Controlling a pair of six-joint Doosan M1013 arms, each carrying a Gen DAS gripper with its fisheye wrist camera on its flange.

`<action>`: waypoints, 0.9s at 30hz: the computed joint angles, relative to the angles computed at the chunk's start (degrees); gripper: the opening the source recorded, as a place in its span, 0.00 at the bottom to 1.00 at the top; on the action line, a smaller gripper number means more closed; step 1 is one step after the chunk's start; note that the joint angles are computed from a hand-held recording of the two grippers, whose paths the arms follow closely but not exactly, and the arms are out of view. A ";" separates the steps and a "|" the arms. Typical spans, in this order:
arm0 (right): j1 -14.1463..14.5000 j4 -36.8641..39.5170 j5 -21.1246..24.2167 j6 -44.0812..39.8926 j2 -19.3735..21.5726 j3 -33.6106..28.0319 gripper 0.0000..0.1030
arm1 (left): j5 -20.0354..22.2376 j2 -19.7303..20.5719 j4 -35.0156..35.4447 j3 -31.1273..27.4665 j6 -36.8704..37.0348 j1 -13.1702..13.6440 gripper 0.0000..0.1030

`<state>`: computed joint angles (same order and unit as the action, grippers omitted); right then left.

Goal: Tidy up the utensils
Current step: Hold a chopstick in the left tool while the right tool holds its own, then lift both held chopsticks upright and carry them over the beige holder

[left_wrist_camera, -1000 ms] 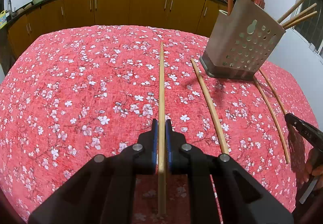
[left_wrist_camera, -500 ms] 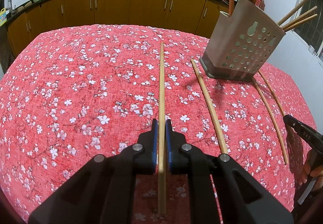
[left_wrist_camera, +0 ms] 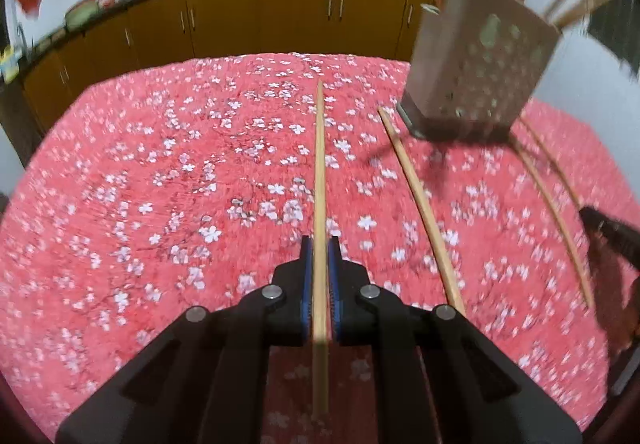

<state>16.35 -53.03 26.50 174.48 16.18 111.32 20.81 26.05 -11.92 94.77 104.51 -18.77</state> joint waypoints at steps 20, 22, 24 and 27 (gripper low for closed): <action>2.89 -26.24 3.55 23.72 -7.24 3.38 0.07 | -0.55 -5.04 -14.75 0.84 13.06 1.69 0.08; 3.25 -29.33 4.48 26.39 -7.84 3.43 0.07 | -1.91 -6.16 -18.61 1.42 16.48 1.77 0.08; 3.39 -32.27 5.08 28.96 -8.47 3.62 0.07 | -3.34 -7.23 -24.46 1.89 21.67 1.95 0.08; 3.63 -35.82 5.90 32.23 -9.19 3.85 0.07 | -4.87 -8.63 -33.02 2.49 29.27 2.15 0.08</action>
